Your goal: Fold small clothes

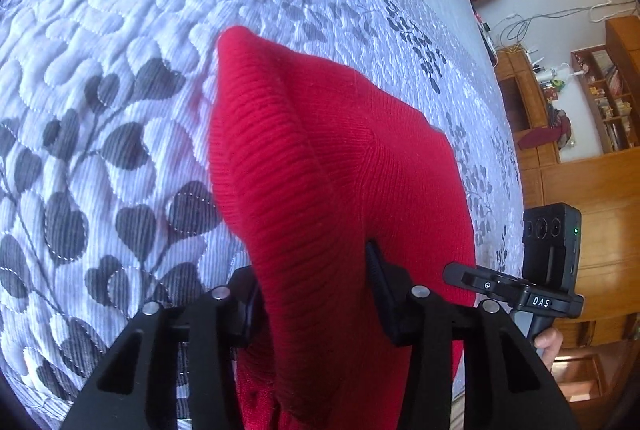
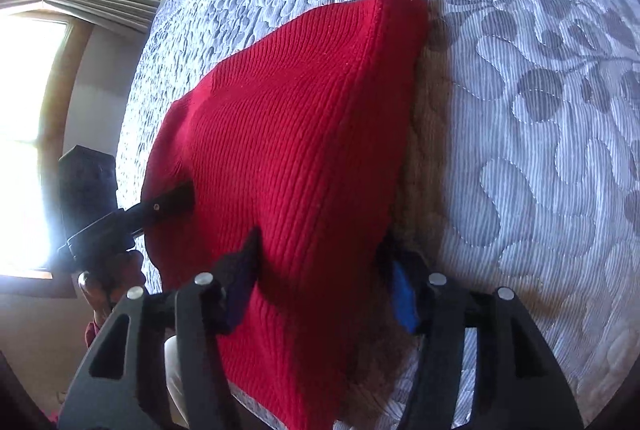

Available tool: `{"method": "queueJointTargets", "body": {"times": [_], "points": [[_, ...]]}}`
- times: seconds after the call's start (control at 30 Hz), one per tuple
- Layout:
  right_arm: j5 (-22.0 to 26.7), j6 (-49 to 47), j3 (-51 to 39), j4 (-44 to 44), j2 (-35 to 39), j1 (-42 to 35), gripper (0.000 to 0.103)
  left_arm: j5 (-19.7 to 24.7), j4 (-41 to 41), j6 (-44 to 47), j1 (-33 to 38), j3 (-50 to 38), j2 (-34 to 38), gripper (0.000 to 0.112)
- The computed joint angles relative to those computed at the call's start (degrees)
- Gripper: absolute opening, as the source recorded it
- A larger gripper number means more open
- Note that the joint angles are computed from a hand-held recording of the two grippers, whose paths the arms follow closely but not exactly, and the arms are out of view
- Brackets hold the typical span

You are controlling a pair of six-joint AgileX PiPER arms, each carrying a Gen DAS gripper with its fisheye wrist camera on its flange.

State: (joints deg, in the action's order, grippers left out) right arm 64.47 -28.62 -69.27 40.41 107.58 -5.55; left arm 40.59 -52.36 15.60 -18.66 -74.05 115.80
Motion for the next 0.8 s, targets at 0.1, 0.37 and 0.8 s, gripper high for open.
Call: {"method": "queueJointTargets", "body": {"times": [0.1,0.37,0.8], "points": [[-0.94,-0.03,0.29,-0.16,-0.12,0.62,0.056,-1.18,3.00,-2.44,-1.23,-0.32,-0.59,0.041],[-0.13,-1.32,1.86,1.56,-1.91,-1.10,0.039,-3.84,3.29,-6.33,-2.47,1.25,-2.41,0.034],[3.19,1.30,2.25,-3.67,-7.35,-3.39,0.037,-3.14,9.03,-15.92,-7.73,-2.74,-3.23,0.033]]}}
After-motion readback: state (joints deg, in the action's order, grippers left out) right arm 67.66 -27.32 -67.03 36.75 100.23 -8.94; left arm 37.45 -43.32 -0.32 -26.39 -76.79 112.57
